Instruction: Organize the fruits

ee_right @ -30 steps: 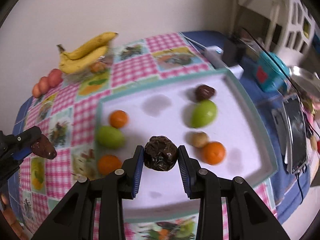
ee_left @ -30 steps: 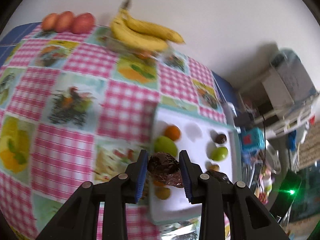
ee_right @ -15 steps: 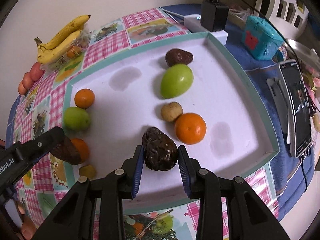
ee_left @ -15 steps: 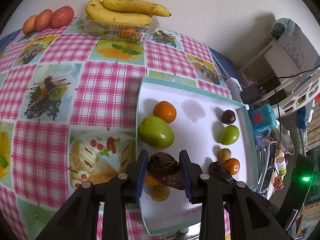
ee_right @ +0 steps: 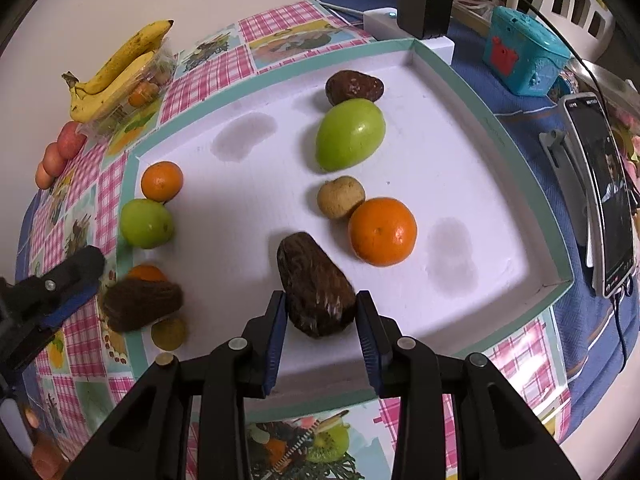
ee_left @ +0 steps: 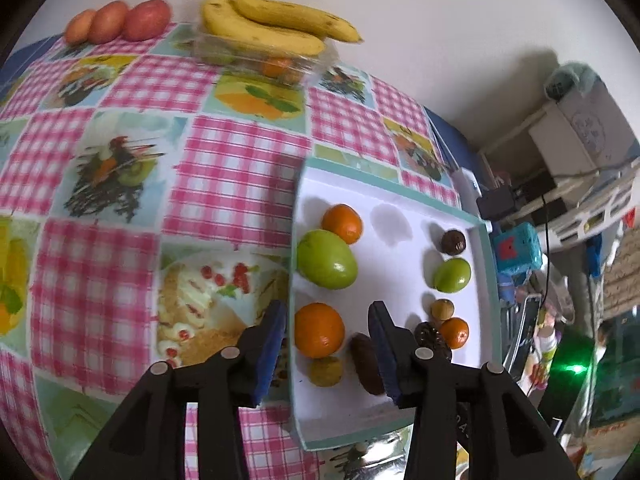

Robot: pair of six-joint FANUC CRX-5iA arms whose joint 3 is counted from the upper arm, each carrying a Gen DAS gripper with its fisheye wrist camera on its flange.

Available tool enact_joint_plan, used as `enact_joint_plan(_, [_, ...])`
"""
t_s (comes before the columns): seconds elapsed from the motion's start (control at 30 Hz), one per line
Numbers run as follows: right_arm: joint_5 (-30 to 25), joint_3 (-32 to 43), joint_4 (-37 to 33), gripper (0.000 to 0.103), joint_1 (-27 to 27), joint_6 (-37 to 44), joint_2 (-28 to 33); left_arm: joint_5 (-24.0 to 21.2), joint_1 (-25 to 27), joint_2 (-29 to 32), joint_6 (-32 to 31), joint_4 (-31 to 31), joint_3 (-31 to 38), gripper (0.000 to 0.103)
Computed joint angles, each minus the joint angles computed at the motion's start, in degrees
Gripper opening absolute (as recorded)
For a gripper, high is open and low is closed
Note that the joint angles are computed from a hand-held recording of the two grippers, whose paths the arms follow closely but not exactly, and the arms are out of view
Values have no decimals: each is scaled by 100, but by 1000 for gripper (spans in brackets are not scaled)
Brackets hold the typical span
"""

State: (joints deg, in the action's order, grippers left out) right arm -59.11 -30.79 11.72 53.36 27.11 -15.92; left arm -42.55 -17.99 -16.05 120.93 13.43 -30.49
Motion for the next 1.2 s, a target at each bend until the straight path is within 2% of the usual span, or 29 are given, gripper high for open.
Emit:
enact_joint_plan(0.07, [-23, -8, 68, 40, 28, -41, 19, -251, -2, -111, 427, -447, 105, 62])
enact_joint_plan(0.1, [-34, -12, 93, 45, 46, -59, 18, -483, -63, -118, 738, -812, 248, 65])
enact_joint_plan(0.23, [-78, -65, 269, 57, 172, -167, -20, -1772, -513, 28, 1908, -2370, 902, 86])
enact_joint_plan(0.27, [-87, -88, 337, 59, 226, -209, -34, -1941, -585, 32, 2032, -2572, 952, 93])
enact_joint_plan(0.33, [-74, -141, 463, 73, 317, -285, -64, -2325, -776, 23, 2327, -3028, 1047, 103])
enact_joint_plan(0.4, [-42, -225, 616, 80, 444, -398, -123, -2540, -872, -49, 2406, -3249, 1037, 103])
enact_joint_plan(0.5, [20, -355, 815, 81, 624, -529, -216, -2831, -970, -138, 2354, -3452, 1009, 103])
enact_joint_plan(0.57, [-24, -434, 971, 90, 783, -702, -278, -2929, -1009, -227, 2252, -3489, 966, 103])
enact_joint_plan(0.6, [-40, -468, 1054, 99, 869, -787, -308, -2960, -1044, -261, 2224, -3510, 956, 103])
enact_joint_plan(0.67, [-62, -529, 1217, 99, 1038, -947, -365, -3166, -1199, -282, 2227, -3675, 1009, 103])
enact_joint_plan(0.77, [-109, -589, 1377, 99, 1264, -1124, -475, -3765, -1700, -153, 2493, -4194, 1288, 103])
enact_joint_plan(0.93, [-278, -661, 1629, 99, 1667, -1374, -628, -4282, -2233, -150, 2762, -4646, 1417, 103])
enact_joint_plan(1.1, [-314, -712, 1747, 99, 1935, -1565, -724, -4678, -2338, 1, 2819, -4759, 1486, 103])
enact_joint_plan(1.2, [-411, -710, 1850, 99, 2070, -1627, -708, -4542, -2223, -80, 2718, -4595, 1372, 103])
